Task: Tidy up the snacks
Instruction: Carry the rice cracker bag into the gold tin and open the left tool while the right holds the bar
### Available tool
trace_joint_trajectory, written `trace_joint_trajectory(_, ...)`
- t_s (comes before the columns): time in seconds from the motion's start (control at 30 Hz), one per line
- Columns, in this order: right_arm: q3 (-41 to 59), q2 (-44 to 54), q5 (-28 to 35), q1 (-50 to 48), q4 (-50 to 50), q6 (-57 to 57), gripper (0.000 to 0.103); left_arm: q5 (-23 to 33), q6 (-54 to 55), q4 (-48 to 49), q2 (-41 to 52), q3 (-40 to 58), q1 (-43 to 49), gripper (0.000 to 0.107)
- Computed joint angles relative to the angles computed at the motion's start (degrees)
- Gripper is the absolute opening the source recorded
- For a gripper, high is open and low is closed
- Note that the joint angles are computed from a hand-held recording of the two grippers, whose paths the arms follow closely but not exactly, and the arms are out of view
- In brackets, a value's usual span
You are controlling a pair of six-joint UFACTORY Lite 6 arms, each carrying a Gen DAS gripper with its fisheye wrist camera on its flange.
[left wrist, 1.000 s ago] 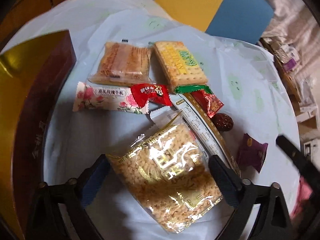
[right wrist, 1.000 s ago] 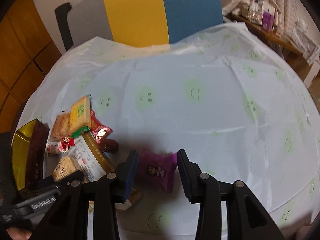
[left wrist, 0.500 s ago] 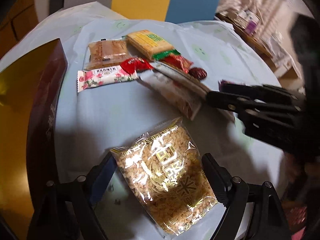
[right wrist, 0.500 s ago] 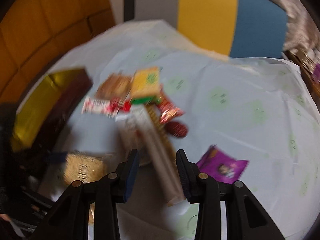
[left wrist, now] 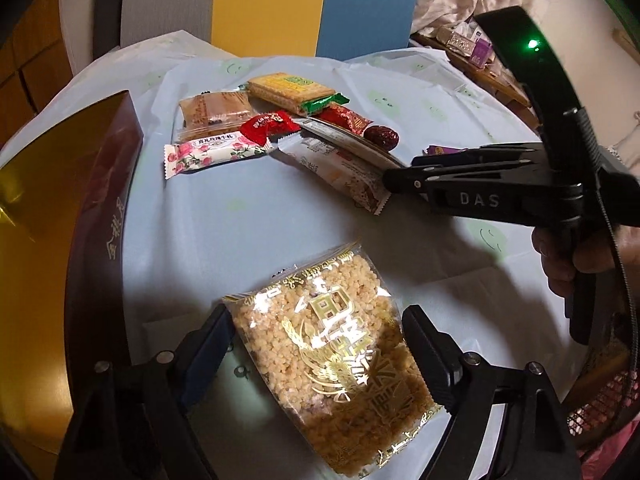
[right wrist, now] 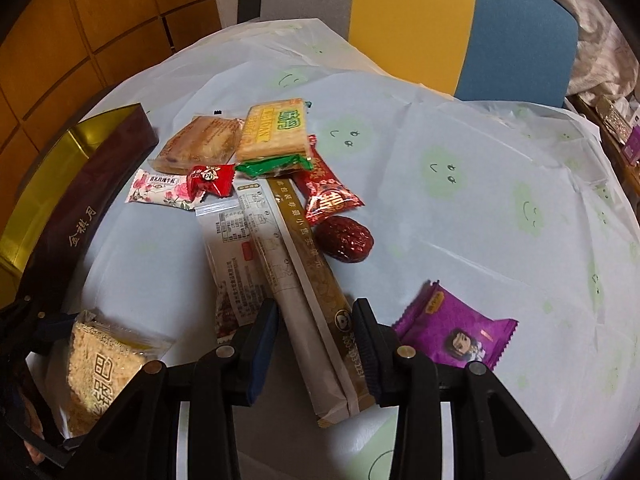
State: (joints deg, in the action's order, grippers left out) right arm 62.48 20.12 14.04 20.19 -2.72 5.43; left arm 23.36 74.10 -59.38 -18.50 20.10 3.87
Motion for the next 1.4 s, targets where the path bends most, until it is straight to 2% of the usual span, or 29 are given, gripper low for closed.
trace_joint_trajectory(0.07,0.15,0.26,0.30,0.78,-2.39,1.15,0.029,0.14,1.90,-2.01,0.53,0.41,-0.02,0.083)
trace_joint_trajectory(0.13,-0.14,-0.19,0.95,1.35,-0.94,-0.78,0.028,3.68,2.56,-0.14,-2.25,-1.33,3.80,0.083)
trace_joint_trajectory(0.17,-0.16,-0.42,1.79,1.58,-0.54,-0.92,0.027,3.51,3.07,-0.40,-2.00,-0.84,3.54,0.083)
trace_joint_trajectory(0.23,-0.36,-1.17,4.00,2.00,0.94,-1.46,0.027,4.88,5.30,-0.39,-3.63,-1.97,4.87,0.083)
trace_joint_trajectory(0.33,-0.23,-1.73,7.52,1.16,8.42,-8.32,0.028,6.73,6.08,-1.11,-3.92,-1.91,4.92,0.083)
trace_joint_trajectory(0.4,0.36,-1.22,9.18,0.29,12.58,-12.95,0.030,8.78,6.10,-0.60,-5.37,-2.08,5.85,0.082)
trace_joint_trajectory(0.43,0.57,-0.84,8.83,0.33,11.56,-12.34,0.034,9.40,6.09,-0.75,-5.78,-1.96,5.95,0.082)
trace_joint_trajectory(0.53,-0.60,-0.46,6.59,2.57,2.98,-3.79,0.034,14.80,5.39,1.07,-9.12,-1.61,9.62,0.082)
trace_joint_trajectory(0.7,-1.23,-0.62,5.59,2.23,4.27,-5.58,0.032,22.66,4.78,3.59,-12.64,1.02,15.38,0.082)
trace_joint_trajectory(0.8,-0.57,-0.30,5.97,1.62,6.03,-7.42,0.032,27.86,5.72,3.36,-11.40,4.94,20.71,0.082)
trace_joint_trajectory(0.9,-0.25,-0.35,6.42,0.81,9.24,-9.52,0.033,30.52,6.23,3.73,-7.65,10.84,26.16,0.081)
trace_joint_trajectory(1.07,0.56,-0.13,6.82,0.86,8.75,-8.80,0.037,23.34,4.12,4.14,5.26,22.96,28.35,0.080)
trace_joint_trajectory(1.13,0.34,-0.45,6.93,0.87,8.58,-8.58,0.037,24.75,3.13,3.43,13.10,29.32,29.56,0.079)
trace_joint_trajectory(1.33,0.58,-0.22,6.87,0.92,9.20,-9.46,0.037,22.89,-3.03,3.67,27.24,41.72,27.23,0.077)
trace_joint_trajectory(1.4,0.55,-0.22,6.75,0.93,9.01,-9.78,0.037,25.02,-7.65,4.36,30.73,45.89,26.90,0.076)
